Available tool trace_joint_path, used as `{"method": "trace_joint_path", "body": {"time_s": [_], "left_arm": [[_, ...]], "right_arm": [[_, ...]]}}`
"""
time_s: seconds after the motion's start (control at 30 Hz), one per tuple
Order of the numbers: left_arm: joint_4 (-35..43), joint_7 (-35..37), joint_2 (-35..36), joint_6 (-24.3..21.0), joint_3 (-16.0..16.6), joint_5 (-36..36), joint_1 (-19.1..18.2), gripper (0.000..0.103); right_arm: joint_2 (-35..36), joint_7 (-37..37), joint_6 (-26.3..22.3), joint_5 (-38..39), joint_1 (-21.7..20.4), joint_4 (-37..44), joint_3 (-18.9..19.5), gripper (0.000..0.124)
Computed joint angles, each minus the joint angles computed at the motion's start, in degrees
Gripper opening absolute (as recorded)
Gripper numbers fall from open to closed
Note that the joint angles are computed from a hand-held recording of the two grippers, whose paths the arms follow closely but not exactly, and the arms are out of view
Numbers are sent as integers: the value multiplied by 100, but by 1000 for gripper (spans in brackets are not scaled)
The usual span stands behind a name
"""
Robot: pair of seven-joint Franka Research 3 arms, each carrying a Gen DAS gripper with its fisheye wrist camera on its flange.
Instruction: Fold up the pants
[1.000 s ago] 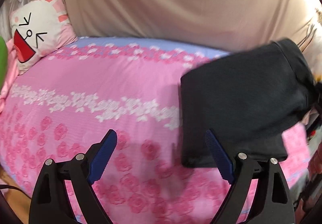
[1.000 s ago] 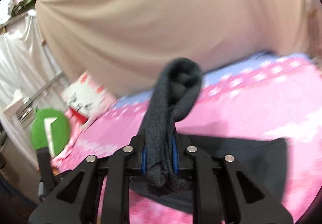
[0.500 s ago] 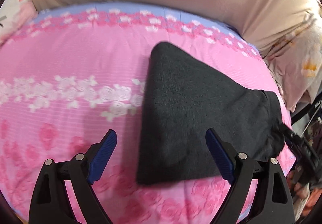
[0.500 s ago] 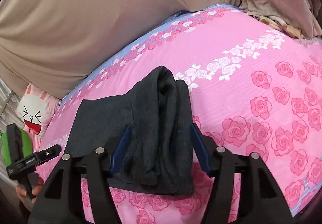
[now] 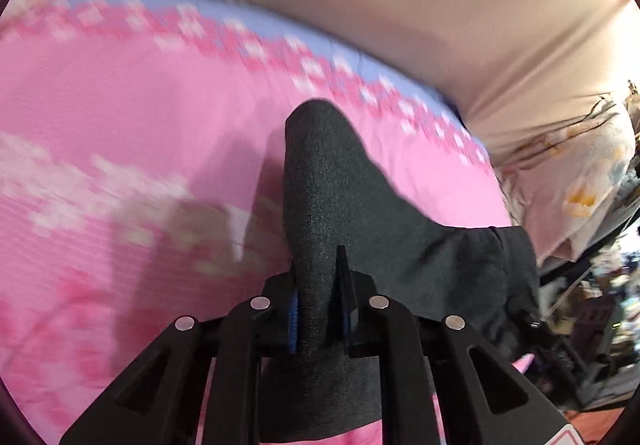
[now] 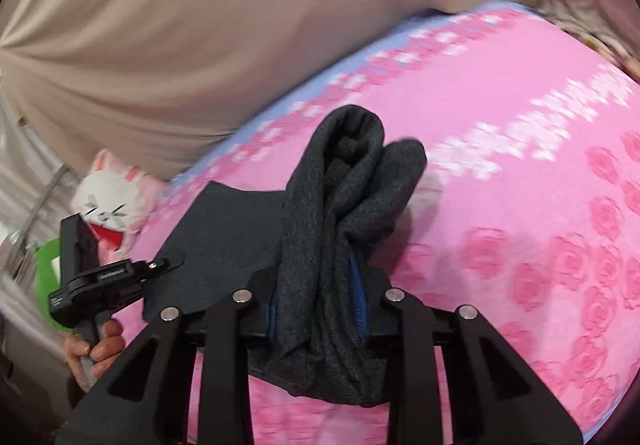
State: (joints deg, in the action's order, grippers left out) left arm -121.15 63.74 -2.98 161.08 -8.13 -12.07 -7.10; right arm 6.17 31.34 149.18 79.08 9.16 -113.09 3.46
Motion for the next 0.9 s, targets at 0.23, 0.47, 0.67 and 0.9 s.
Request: {"method": "trace_joint_path", "body": {"time_s": [0.23, 0.47, 0.67, 0.9], "left_arm": [[-386, -2218, -767, -1664, -362, 3261, 440, 43], [-358, -2708, -781, -1775, -450, 4349, 206, 67], [-191, -2611, -547, -1871, -433, 4459, 63, 72], [-145, -2648, -490, -2157, -389, 4576, -19, 73]], "right_arm": [[310, 1382, 1525, -1893, 464, -260, 266, 44], [382, 1307, 1610, -1866, 461, 253, 271, 59], [1228, 2137, 677, -2644, 130, 1210, 491, 12], [160, -50, 363, -34, -282, 647, 841, 10]]}}
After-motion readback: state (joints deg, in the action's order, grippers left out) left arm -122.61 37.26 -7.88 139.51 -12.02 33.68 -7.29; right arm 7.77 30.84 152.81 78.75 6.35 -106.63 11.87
